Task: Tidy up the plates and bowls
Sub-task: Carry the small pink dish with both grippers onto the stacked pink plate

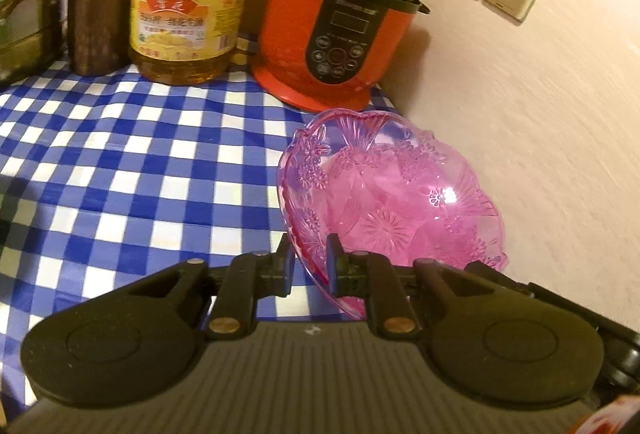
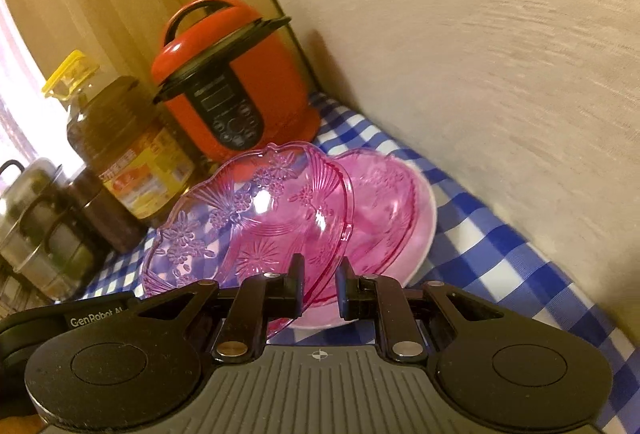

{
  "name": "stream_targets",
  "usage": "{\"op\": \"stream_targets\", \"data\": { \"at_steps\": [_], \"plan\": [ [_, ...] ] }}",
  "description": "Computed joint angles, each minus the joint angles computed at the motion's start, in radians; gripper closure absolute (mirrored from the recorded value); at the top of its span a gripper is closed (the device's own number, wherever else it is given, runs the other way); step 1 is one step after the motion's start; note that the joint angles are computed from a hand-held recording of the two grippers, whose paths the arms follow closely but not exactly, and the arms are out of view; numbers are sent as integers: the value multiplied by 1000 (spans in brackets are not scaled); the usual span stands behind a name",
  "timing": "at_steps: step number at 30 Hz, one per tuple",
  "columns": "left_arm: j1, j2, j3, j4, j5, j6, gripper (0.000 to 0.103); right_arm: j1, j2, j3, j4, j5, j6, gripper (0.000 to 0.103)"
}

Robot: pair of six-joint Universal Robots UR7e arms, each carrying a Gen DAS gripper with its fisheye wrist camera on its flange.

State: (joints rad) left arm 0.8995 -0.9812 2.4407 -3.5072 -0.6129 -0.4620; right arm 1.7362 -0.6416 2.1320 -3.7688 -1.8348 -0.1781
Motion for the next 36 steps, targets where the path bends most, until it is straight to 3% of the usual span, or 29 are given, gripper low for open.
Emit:
{"op": "stream_targets", "data": {
  "at_steps": [15,36],
  "plan": [
    [62,97,-118,-70,-98,155,89,-26,26,-48,-59,-48,0,87],
    [123,147,-200,-50,-116,187,88,-65,54,-144,72,-23,22,87]
  ]
}}
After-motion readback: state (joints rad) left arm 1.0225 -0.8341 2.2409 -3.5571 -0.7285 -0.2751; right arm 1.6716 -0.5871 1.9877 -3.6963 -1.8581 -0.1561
